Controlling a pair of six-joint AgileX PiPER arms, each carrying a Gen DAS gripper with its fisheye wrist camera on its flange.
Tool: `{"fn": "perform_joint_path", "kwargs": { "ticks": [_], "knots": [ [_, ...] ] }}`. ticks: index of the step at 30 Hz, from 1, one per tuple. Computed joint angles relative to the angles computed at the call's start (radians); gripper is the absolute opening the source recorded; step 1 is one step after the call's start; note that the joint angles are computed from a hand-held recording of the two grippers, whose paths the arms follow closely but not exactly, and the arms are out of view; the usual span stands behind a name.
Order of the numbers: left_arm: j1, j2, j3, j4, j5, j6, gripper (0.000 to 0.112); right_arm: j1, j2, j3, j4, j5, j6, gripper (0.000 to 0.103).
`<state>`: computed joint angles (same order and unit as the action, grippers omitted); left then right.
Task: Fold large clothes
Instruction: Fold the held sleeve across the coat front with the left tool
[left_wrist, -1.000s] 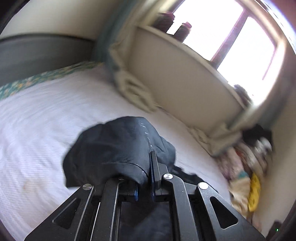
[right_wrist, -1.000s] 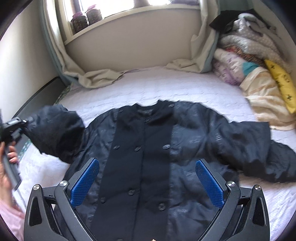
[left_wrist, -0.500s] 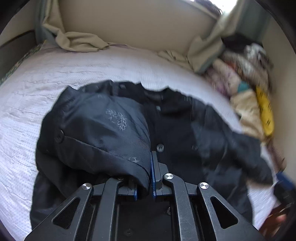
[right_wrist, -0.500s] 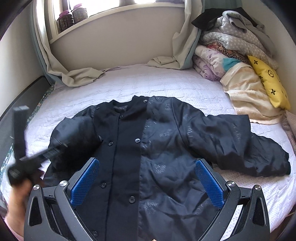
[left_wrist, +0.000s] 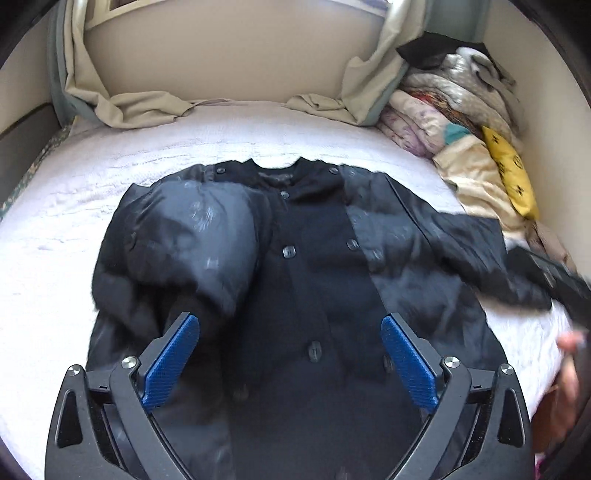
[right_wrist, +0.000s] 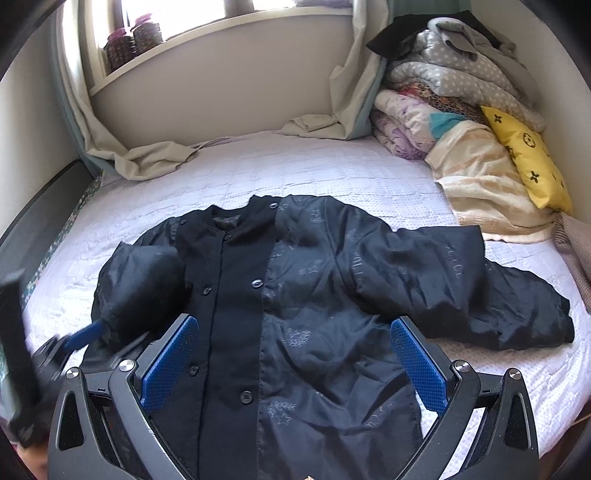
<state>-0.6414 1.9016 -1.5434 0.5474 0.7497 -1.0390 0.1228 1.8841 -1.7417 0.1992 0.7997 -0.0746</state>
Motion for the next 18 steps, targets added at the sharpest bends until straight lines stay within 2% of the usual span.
{"fn": "perform_joint_path", "kwargs": {
  "ticks": [5,7,10,13,14,18],
  "knots": [
    [-0.03,-0.141,0.192,0.079,-0.015,-0.102,0.101,-0.021,0.008,0.0,0.026,0.022,0.002,0.103],
    [-0.04,-0.163,0.252,0.206,0.053,-0.219,0.101,-0.013,0.016,0.005,0.037,0.03,-0.003,0.103],
    [-0.012,-0.155,0.305,0.309,0.128,-0.332,0.101,0.022,0.044,-0.003,0.029,0.051,-0.003,0.103],
    [0.05,-0.143,0.303,0.261,0.117,-0.309,0.101,0.101,0.09,-0.013,-0.053,0.061,0.03,0.103],
    [0.064,-0.151,0.315,0.261,0.095,-0.31,0.101,0.132,0.11,-0.018,-0.09,0.063,0.042,0.103],
    [0.071,-0.148,0.311,0.289,0.1,-0.295,0.101,0.244,0.181,-0.021,-0.249,0.059,0.1,0.103]
  ]
}}
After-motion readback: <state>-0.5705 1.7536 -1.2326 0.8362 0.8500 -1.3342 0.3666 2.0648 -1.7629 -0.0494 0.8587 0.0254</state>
